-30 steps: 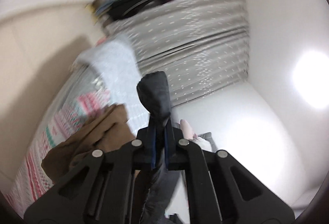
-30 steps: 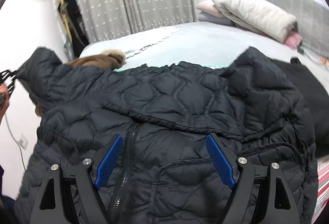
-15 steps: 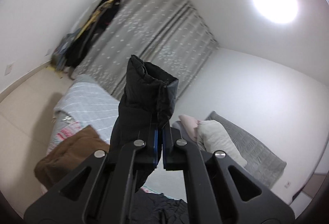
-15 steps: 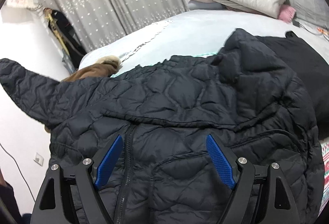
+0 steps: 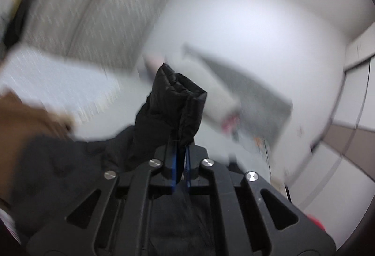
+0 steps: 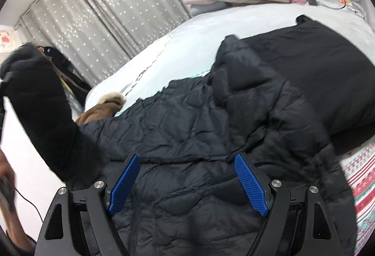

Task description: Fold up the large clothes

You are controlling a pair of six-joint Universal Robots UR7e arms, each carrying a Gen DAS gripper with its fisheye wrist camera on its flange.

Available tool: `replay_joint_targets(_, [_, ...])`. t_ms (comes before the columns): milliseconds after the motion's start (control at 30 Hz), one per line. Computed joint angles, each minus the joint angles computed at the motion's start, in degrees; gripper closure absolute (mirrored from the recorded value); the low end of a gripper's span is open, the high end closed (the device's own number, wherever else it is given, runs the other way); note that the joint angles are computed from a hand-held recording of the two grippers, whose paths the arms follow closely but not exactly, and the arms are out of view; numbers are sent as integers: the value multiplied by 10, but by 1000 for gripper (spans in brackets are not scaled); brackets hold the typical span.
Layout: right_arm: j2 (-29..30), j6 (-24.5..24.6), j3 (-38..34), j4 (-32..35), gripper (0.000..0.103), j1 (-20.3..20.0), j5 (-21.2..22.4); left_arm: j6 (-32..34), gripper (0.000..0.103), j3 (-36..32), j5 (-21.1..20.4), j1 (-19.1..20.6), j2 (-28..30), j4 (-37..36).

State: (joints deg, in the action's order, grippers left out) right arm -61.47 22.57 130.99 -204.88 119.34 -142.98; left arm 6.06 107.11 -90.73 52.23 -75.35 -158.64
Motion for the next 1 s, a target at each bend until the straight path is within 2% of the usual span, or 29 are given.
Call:
replay_joint_targets(67, [-6, -4, 2, 11, 19, -5, -9, 17, 74, -12, 20, -4, 24, 114])
replay_joint_targets(100, [-10, -4, 4, 20, 19, -9, -6, 26, 74, -14, 49, -6, 35, 153])
replay_joint_targets(133, [-16, -1, 7, 34, 19, -15, -2, 34, 74, -12, 79, -7, 38, 171])
replay_joint_targets(200, [-24, 4, 10, 49, 19, -24, 2, 40, 73, -16, 101, 0, 33, 185])
replay_joint_targets(233, [-28, 0, 11, 48, 19, -27, 6, 36, 71, -18, 103, 4, 28, 188])
replay_joint_targets(267, [-29, -7, 12, 43, 19, -30, 9, 28, 61, -19, 108, 10, 20, 187])
replay_joint_targets(300, [-30, -13, 11, 42, 19, -32, 9, 25, 52, -20, 126, 14, 10, 189])
replay_joint_targets(333, [-29, -19, 8, 42, 19, -35, 10, 33, 49, -21, 151, 18, -3, 190])
replay_joint_targets(467, [-23, -62, -13, 57, 19, -54, 39, 61, 49, -17, 218, 43, -30, 179])
replay_joint_targets(533, [-17, -80, -22, 46, 19, -71, 73, 51, 49, -31, 219, 67, -21, 172])
replay_joint_targets(633, [-4, -86, -33, 24, 19, -106, 153, 19, 49, -37, 216, 101, -8, 160])
replay_joint_targets(700, [8, -90, -49, 27, 19, -115, 176, 27, 49, -44, 237, 105, -1, 161])
replay_joint_targets(767, [25, -100, -73, 39, 19, -120, 185, 41, 49, -39, 235, 109, 2, 136])
replay_joint_targets(867, [55, -107, -116, 74, 19, -119, 140, 56, 49, -31, 253, 106, 5, 119])
replay_joint_targets(933, [65, -108, -126, 79, 21, -126, 140, 64, 49, -26, 264, 106, 12, 104])
replay_joint_targets(967, [68, -111, -127, 75, 23, -132, 153, 71, 49, -22, 275, 102, 14, 99])
replay_joint_targets(1000, [69, -113, -125, 71, 34, -137, 171, 77, 49, -19, 280, 101, 14, 95])
